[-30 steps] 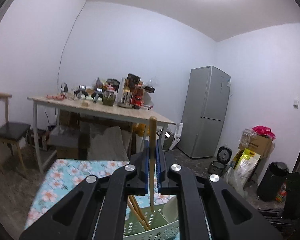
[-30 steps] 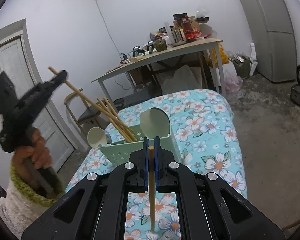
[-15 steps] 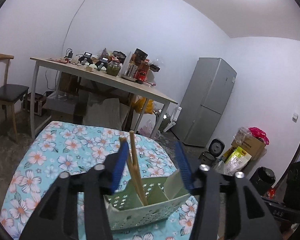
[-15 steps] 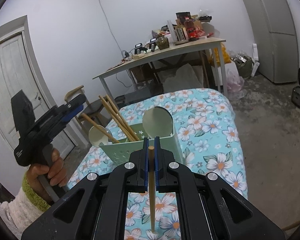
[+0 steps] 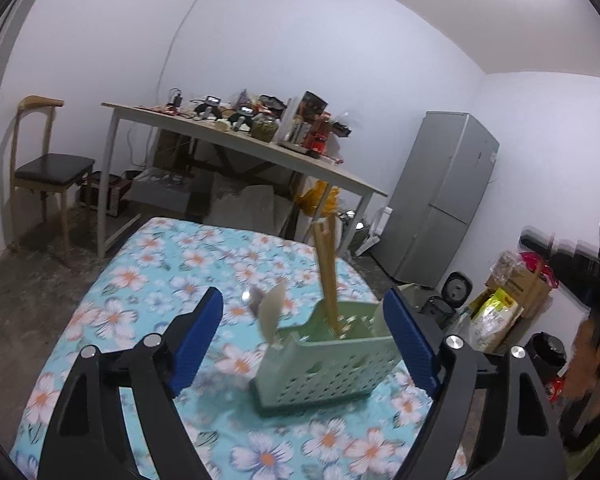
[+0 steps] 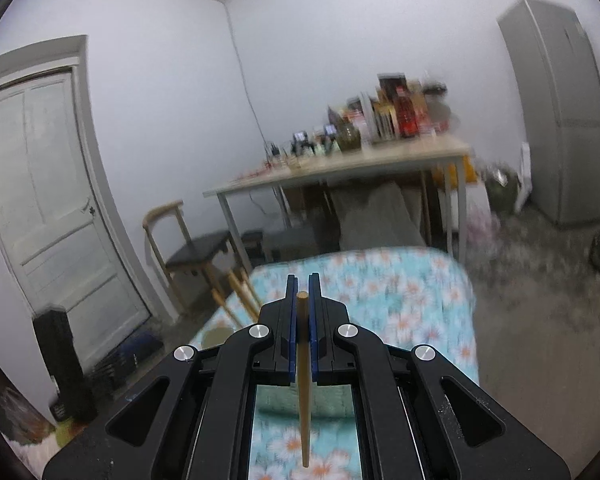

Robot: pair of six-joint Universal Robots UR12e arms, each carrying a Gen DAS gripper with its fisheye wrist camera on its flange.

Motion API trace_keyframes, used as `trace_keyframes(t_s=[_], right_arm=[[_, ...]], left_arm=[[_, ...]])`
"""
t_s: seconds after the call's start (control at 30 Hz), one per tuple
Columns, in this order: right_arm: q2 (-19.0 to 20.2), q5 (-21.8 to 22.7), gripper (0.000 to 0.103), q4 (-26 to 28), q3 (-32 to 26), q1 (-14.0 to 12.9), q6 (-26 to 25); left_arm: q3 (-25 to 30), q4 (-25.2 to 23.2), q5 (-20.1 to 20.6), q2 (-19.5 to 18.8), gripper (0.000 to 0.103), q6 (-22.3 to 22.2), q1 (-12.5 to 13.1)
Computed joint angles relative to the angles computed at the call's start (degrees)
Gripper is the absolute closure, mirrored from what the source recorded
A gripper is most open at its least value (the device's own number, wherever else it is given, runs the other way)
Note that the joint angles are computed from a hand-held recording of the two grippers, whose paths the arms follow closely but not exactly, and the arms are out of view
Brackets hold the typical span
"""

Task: Organize utensils
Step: 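Lower the right gripper's chopstick into the caddy and open the right gripper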

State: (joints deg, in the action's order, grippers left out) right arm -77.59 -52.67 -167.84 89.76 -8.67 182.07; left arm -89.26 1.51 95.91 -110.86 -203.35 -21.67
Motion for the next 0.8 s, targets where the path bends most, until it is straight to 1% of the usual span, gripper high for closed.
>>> trace_keyframes(t_s=[0.1,0.2,0.33,0.5,0.6,0.7,0.73,0.8], right_arm=[[1.3,0.1,0.1,-3.7,-2.6,0.5,0.6],[3.2,0.3,0.1,-7.2,-5.7,1.1,1.9],[5.7,-0.1,0.1,-8.8,-9.3,2.0,3.0],[8.2,-1.4,0.1,-8.7,-12.0,3.4,2.4],[9.1,-1.9,0.1,-9.2,-11.9,4.0,1.4],[9.5,-3.1,0.1,-8.2,-11.0,4.7,-1.1],[9.6,-4.2,0.099,-7.2,-10.5,5.1,-3.0],[9.6,-4.6,0.098,-4.0,-10.0,5.4,-5.9]], left_arm=[[-1.3,0.2,1.5,0.7,0.019,-0.3,0.1],[-2.7,0.3,2.2,1.3,0.018,-2.0,0.6],[-3.6,0.3,2.5,1.7,0.017,-3.1,1.2],[-4.3,1.2,3.1,1.7,0.016,-3.7,1.5],[-4.4,1.2,2.8,1.5,0.016,-4.1,1.8],[-4.3,1.0,2.3,1.3,0.016,-4.4,2.1],[-4.3,0.9,2.0,1.3,0.016,-4.6,2.2],[-4.3,0.8,1.6,1.2,0.016,-4.8,2.5]])
